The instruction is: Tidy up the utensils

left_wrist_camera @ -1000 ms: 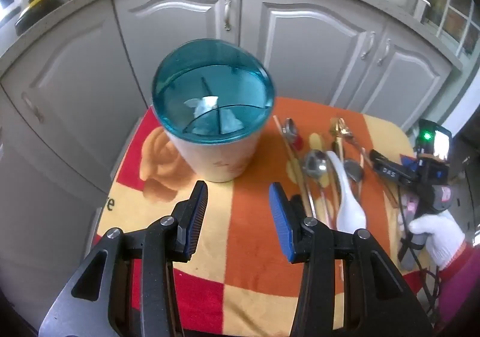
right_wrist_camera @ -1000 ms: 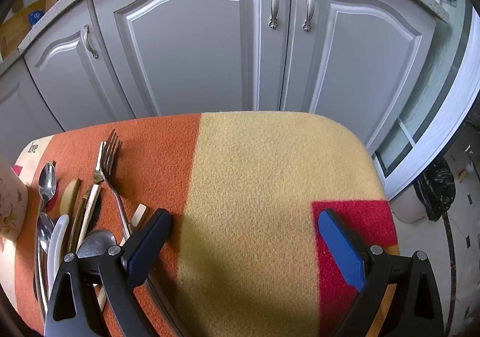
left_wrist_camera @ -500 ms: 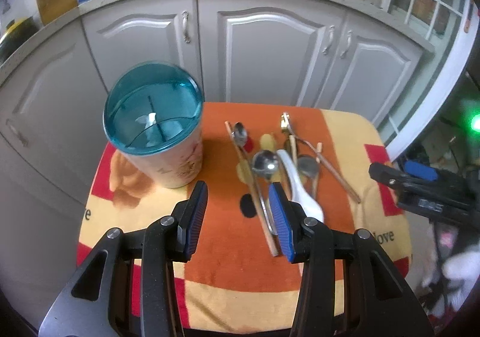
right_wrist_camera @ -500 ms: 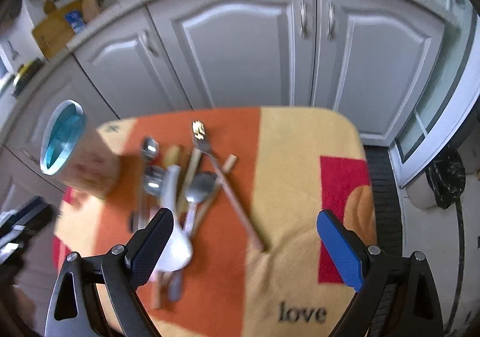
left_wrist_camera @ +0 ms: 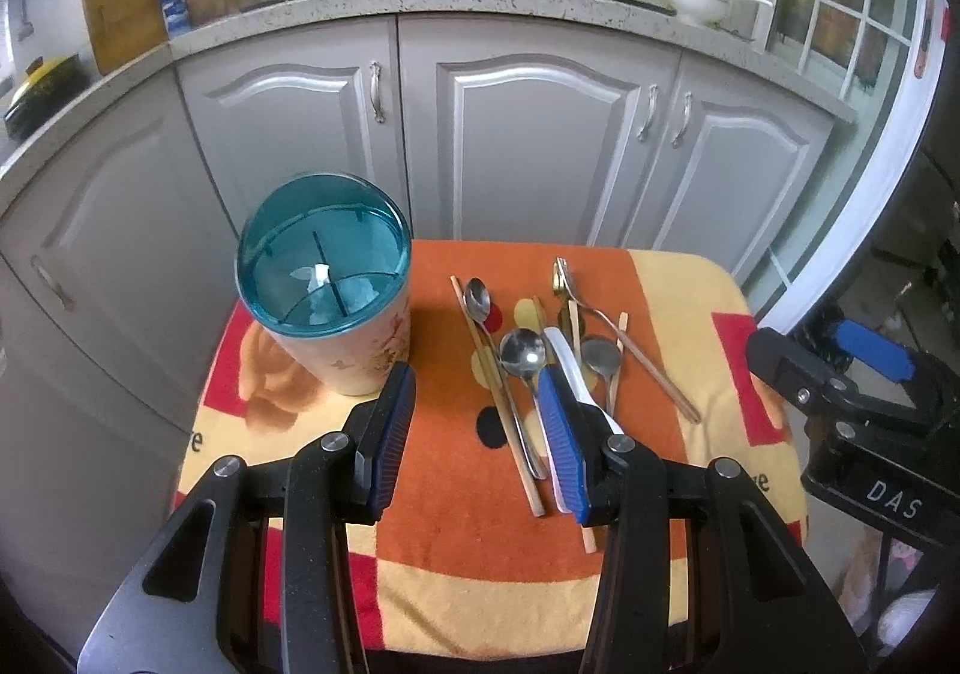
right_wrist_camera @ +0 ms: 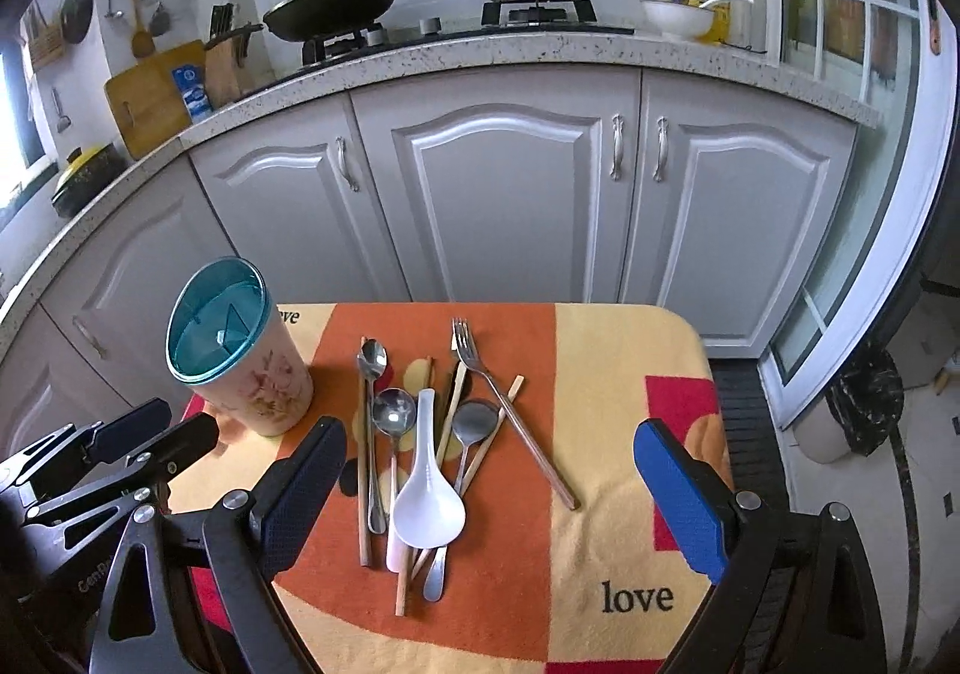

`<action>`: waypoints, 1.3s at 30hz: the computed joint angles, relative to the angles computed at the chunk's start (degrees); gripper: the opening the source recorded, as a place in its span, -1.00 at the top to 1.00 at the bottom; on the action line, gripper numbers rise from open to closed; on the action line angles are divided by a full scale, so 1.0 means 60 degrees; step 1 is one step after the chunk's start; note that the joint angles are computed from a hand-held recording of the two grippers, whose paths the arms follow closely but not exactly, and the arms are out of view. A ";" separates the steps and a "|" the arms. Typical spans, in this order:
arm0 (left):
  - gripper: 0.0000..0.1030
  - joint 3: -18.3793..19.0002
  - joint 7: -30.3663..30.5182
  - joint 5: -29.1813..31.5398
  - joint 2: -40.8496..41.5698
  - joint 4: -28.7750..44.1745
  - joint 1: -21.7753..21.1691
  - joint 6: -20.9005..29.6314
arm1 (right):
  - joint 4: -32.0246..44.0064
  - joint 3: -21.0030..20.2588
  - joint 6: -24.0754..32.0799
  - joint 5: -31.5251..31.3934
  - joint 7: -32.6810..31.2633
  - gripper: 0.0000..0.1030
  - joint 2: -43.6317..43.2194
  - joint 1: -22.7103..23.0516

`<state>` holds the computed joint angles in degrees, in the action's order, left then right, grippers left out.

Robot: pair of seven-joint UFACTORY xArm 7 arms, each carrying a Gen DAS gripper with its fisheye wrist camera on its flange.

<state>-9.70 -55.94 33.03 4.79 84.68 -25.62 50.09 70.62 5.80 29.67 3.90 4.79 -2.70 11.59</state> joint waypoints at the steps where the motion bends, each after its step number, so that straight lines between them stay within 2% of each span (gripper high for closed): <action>1: 0.19 0.0001 -0.0049 0.0052 -0.0034 -0.0013 -0.0011 0.0009 | -0.0010 0.0003 0.0002 0.0042 -0.0040 -0.87 -0.0043 0.0011; 11: 0.19 -0.0072 -0.0204 0.0196 -0.0254 -0.0084 0.0033 -0.0030 | -0.0331 0.0107 -0.0529 -0.0553 0.0110 -0.87 -0.0519 0.0067; 39: 0.19 -0.0146 -0.0399 0.0405 -0.0408 -0.0021 0.0162 -0.0065 | -0.0142 0.0145 -0.0284 -0.0789 0.0127 -0.87 -0.0518 0.0124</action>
